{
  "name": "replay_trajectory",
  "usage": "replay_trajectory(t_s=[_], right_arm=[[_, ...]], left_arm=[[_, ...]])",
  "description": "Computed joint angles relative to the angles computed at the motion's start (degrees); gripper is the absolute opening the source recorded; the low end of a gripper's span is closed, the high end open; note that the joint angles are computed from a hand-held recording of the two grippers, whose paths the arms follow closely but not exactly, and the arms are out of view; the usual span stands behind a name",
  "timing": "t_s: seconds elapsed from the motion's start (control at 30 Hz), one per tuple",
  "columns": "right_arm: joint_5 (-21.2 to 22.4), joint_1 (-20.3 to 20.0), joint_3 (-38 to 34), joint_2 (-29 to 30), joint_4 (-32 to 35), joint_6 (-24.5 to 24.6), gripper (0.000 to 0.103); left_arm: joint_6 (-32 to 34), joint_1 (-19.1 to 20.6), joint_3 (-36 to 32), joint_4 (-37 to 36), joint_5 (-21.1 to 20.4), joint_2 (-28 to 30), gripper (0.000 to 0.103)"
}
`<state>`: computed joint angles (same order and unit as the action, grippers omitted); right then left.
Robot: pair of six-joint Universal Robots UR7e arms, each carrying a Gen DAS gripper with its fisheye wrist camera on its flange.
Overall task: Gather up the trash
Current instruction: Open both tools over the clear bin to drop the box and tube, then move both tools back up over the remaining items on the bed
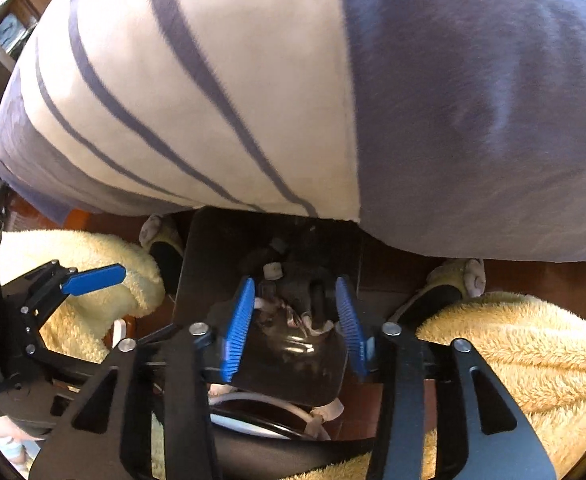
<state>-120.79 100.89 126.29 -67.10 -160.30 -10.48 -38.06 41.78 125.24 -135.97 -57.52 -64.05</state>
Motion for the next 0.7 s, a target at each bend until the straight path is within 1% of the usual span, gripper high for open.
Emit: replay_trajectory(t_s=[0.03,0.1,0.13,0.2,0.23,0.3,0.4,0.6,0.7], right_arm=[[-0.01,-0.03,0.03,-0.21,-0.33,-0.05,0.056],[-0.53,0.31,0.34,-0.79,-1.57,-0.36,0.069],[-0.75,0.37,0.38,-0.86,-2.11,-0.57,0.073],[-1.29,0.59,0.51,-1.18,-3.27,-0.72,0.086],[-1.66,0.72,0.52,-1.14,-3.83,-0.67,0.087],[-2.63,0.91,0.61,-1.13,-4.91,-0.65,0.089],[-2.11,0.71,0.86,-1.93,-5.0,-0.43,0.089],[-0.75,1.88,1.85,-4.56,-8.46,-2.38,0.089],[-1.02,3.06,1.47,-5.66,-10.39,-3.59,0.089]], left_arm=[[-0.24,-0.16,-0.14,0.32,0.21,0.0,0.085],[-0.47,-0.49,-0.24,0.75,0.94,-0.2,0.086],[-0.48,-0.68,-0.16,0.79,1.26,-0.34,0.088],[-0.58,-1.13,0.04,1.0,2.23,-0.71,0.093],[-0.66,-1.45,0.11,1.01,2.73,-0.9,0.095],[-0.62,-1.64,0.19,0.81,2.92,-1.26,0.095],[-0.78,-1.97,0.32,0.91,3.51,-2.0,0.095],[-1.84,-3.92,0.58,1.71,7.31,-4.14,0.095],[-2.35,-5.18,0.44,2.09,9.65,-5.49,0.095]])
